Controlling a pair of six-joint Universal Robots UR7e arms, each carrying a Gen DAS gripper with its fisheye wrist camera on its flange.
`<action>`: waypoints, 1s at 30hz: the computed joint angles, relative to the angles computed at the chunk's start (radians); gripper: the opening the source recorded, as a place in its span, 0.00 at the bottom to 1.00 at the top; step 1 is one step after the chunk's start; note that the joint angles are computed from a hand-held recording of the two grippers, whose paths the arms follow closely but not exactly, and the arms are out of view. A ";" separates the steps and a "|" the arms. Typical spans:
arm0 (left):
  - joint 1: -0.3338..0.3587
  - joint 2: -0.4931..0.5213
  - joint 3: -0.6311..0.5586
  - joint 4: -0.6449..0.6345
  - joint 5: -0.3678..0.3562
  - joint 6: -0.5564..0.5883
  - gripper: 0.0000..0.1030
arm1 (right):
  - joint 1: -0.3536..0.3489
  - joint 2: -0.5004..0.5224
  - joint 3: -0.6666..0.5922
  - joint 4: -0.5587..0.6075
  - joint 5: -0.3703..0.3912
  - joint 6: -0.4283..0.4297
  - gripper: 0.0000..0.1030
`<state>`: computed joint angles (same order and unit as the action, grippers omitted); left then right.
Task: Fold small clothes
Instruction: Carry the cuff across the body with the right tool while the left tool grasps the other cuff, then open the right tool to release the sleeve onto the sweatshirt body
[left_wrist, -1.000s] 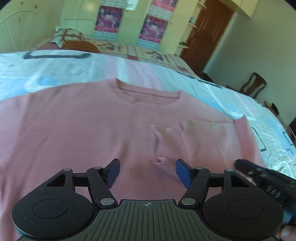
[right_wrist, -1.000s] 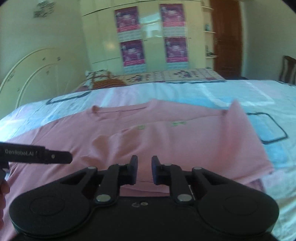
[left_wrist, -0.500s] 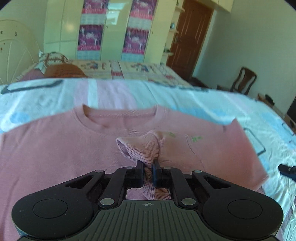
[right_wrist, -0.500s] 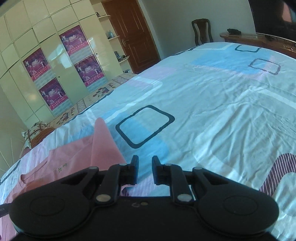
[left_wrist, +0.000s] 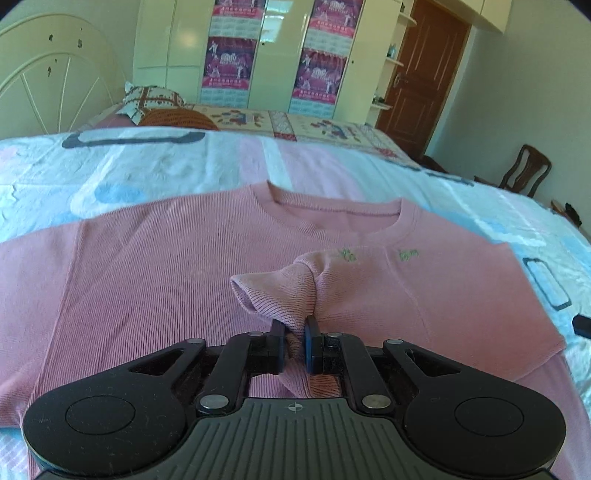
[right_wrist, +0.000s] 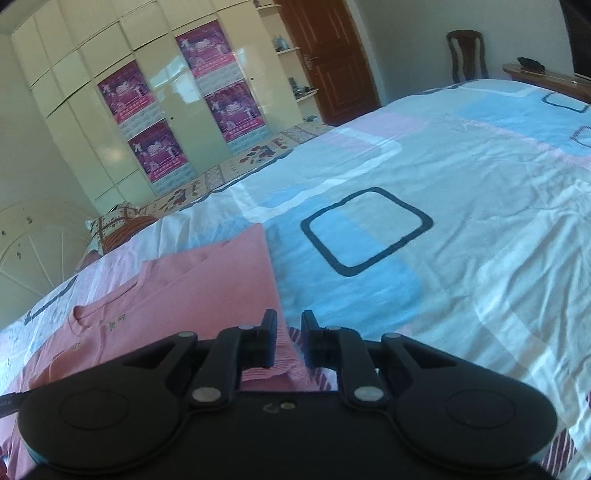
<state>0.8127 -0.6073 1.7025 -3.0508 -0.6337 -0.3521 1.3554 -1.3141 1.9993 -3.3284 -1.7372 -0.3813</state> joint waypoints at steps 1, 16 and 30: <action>0.001 0.010 -0.005 -0.004 0.014 0.001 0.17 | 0.002 0.001 -0.006 0.032 0.012 -0.025 0.14; 0.043 0.084 -0.127 -0.050 0.039 0.102 0.05 | 0.026 0.173 -0.296 0.193 0.032 -0.104 0.35; 0.006 0.116 -0.121 -0.202 0.221 0.143 0.52 | 0.030 0.254 -0.444 0.277 -0.021 -0.131 0.11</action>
